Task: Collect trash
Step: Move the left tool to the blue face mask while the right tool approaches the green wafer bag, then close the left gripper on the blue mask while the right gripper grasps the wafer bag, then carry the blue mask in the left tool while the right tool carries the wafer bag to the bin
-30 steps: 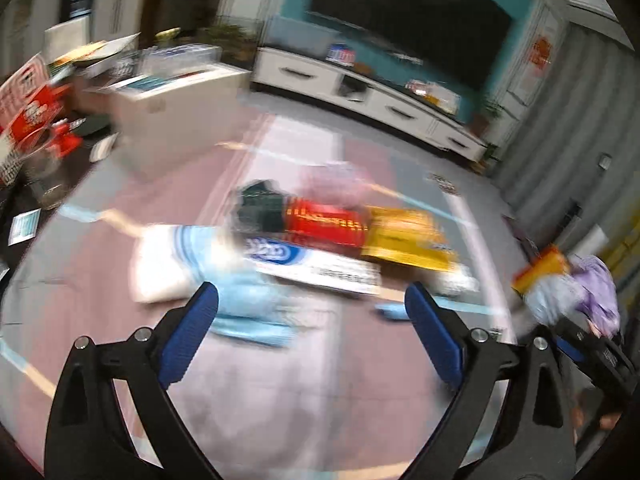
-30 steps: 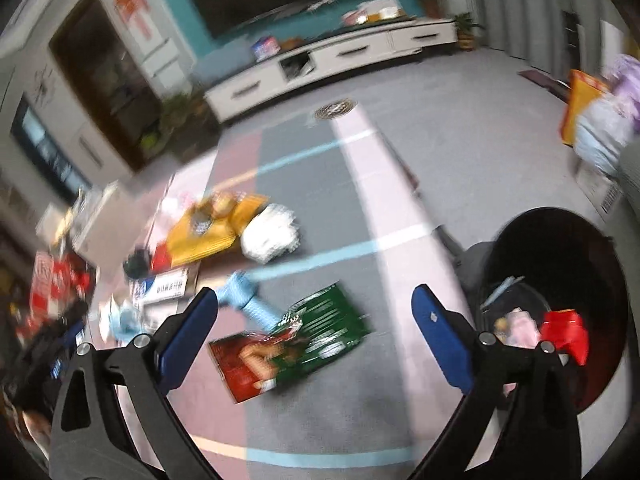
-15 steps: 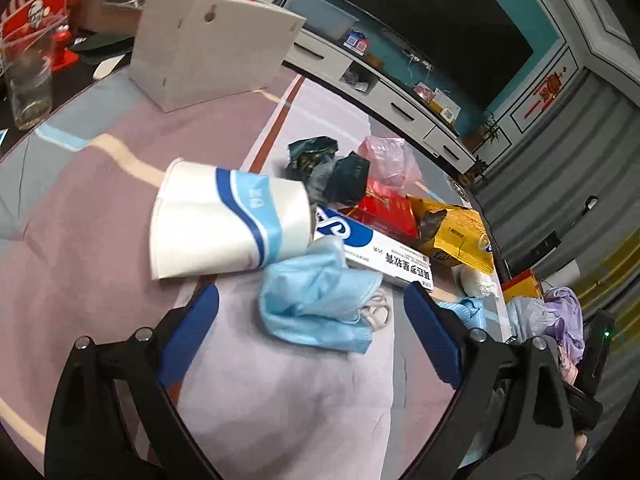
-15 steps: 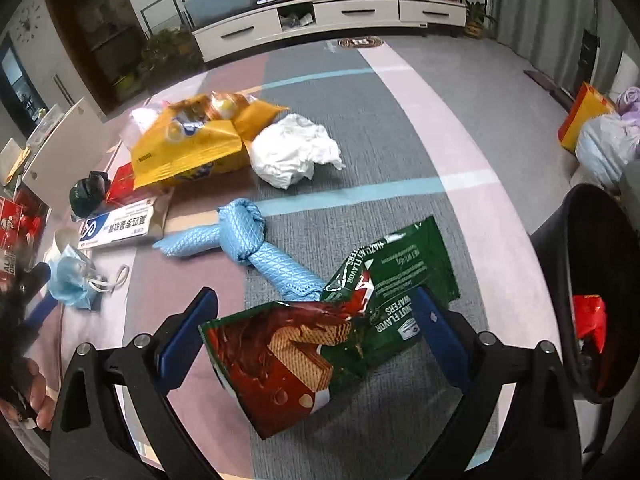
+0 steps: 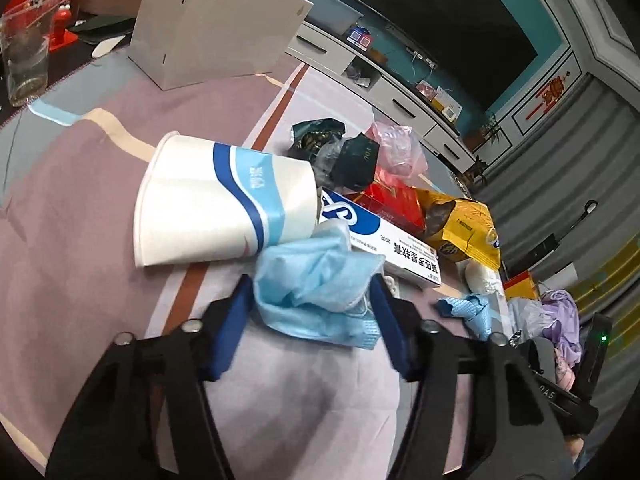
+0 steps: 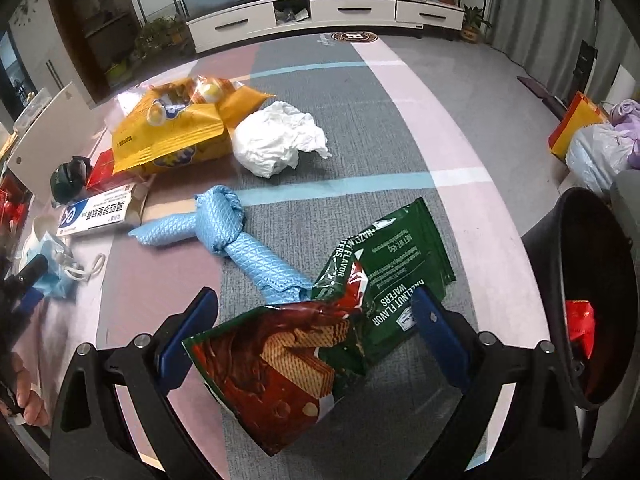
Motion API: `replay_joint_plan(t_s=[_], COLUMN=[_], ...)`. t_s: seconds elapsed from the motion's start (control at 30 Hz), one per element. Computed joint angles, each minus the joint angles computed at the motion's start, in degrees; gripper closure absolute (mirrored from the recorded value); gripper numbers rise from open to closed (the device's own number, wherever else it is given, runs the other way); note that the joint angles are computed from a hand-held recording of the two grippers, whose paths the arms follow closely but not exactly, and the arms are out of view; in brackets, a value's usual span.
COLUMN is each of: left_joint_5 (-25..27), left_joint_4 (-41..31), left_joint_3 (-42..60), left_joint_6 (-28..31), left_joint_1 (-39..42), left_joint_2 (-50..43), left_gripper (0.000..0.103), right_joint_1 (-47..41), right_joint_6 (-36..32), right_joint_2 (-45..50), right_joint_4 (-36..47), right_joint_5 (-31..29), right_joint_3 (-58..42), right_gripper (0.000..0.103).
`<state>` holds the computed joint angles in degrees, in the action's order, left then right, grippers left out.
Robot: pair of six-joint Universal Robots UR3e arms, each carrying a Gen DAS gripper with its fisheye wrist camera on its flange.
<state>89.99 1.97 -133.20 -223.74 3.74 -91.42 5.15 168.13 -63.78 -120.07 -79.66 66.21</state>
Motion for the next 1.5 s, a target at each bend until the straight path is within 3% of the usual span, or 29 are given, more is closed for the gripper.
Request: replay_joint_plan(t_s=[0.13,0.27,0.47,0.67,0.8,0.93,1.23,1.5], left_joint_5=[0.5,2.6,6.1,8.2,10.0,13.2,17.3,21.2], left_joint_4=[1.9,2.0,4.5,-0.5,-4.2,-7.8,-18.5,-24.5], left_joint_3=[0.3,0.9,-0.2,0.6,2.4,6.2,19.4,34.9], left_joint_6=[0.5,0.5,-2.6,-3.4,-3.7,-4.0,-7.3,-6.7], left_joint_1=[-0.8,-2.1,-4.4,-6.8,-9.0,-12.3,-20.3,-28.0], left_joint_2=[-1.9,-2.1,0.6,5.5,7.2,6.8,2.5,-5.7], left_gripper=[0.079,0.089,0.090,0.090,0.090,0.090,0.090,0.090], right_joint_1=[0.1,0.4,0.8,1.4,2.1,2.3,-4.0,-12.6], right_joint_6=[-0.5,0.0,-0.3,-1.0,-2.5,-5.8,-5.7,-5.3], right_joint_2=[-0.1,0.2,0.2,1.1,0.3,-1.0,-6.6,-13.4], right_joint_4=[-1.0,-0.9,-1.3,-1.3,-3.3,-4.2,-0.6,0.8], right_joint_5=[-0.7,-1.3,-1.9,-3.5,-5.0,-5.0,6.6,17.6], right_joint_3=[0.6,0.6,0.7,0.2,1.6,3.2,3.0,4.2], right_gripper=[0.008,0.008,0.008,0.019,0.047,0.064,0.067,0.067])
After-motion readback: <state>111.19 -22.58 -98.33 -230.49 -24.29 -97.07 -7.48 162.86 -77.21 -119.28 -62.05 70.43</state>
